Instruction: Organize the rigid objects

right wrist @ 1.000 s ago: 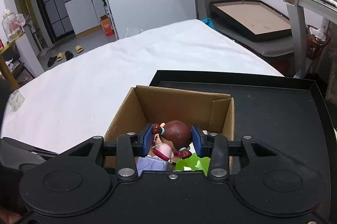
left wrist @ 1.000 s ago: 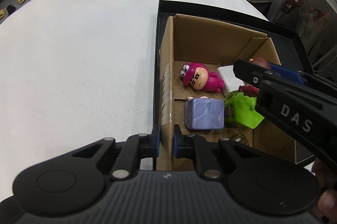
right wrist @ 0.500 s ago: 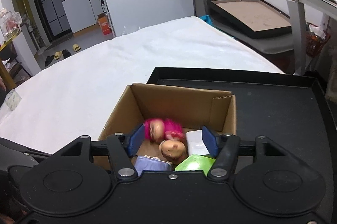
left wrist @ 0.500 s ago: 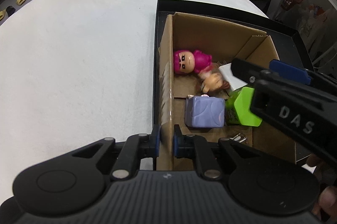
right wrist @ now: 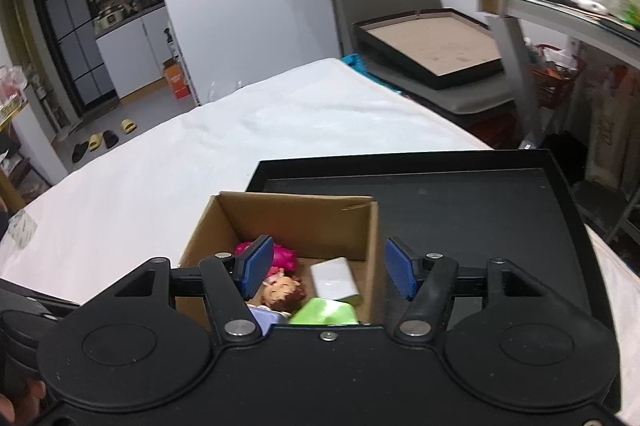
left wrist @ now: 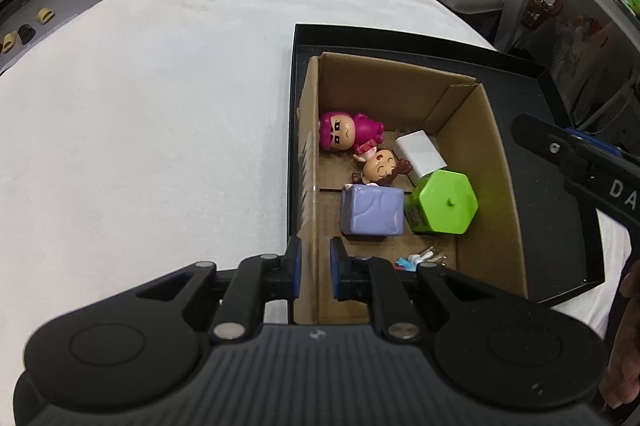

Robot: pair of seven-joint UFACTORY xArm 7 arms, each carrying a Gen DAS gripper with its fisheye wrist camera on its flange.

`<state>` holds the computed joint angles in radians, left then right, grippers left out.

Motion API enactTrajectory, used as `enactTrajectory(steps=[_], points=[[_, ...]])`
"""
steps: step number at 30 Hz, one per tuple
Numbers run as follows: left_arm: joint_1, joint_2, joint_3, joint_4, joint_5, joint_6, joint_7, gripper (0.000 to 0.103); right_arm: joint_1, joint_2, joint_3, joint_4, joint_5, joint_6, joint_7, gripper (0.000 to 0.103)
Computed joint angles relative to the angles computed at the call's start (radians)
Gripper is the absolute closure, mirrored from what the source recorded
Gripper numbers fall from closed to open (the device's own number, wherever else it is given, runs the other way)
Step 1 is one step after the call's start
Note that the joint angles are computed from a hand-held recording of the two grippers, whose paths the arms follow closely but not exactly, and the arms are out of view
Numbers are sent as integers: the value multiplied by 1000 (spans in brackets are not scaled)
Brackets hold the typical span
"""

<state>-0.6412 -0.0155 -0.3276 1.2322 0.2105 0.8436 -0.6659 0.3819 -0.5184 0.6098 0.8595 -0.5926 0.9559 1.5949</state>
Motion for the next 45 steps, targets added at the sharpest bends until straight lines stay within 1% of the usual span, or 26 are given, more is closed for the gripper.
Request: enactTrajectory(steps=[5,9,11,13,16,17,20,22,24,27,29,32,37,45], points=[[-3,-30,-7,-7,-10,9,3,88,6,-59,3,-8,34,47,10,41],[-2,-51,-13,-4,-19,24,6,87,0,-82,26,2,61,80,24,36],[1,-60,-16,-4,-22,32,1,83,-1,-82,38,13,71,94,21,33],[3,-75,-18,-14,-27,29,0,79,-2,-81,51,28,81,114,18,27],[8,-97,-24,-27,-25,30,-4,69,1,-82,65,43,95,138,20,24],[9,-103,-26,-29,-26,35,-5,67,3,-82,68,48,100,143,20,23],[13,-116,-31,-32,-31,46,-6,60,4,-85,79,63,111,167,23,18],[14,-121,-37,-26,-23,53,-2,55,3,-89,86,73,115,186,26,11],[12,-129,-43,-22,-15,58,8,47,1,-95,93,83,119,204,30,9],[11,-143,-52,-18,-8,67,9,41,-3,-107,102,96,128,230,35,4],[11,-154,-56,-20,-6,66,9,39,-6,-116,109,105,136,249,37,0],[12,-167,-62,-18,-4,72,6,38,-5,-129,114,110,156,262,41,0],[12,-199,-67,-31,-24,71,28,35,-20,-128,142,137,176,302,44,0],[28,-256,-79,-52,-40,78,36,29,-46,-99,190,216,177,378,31,0]])
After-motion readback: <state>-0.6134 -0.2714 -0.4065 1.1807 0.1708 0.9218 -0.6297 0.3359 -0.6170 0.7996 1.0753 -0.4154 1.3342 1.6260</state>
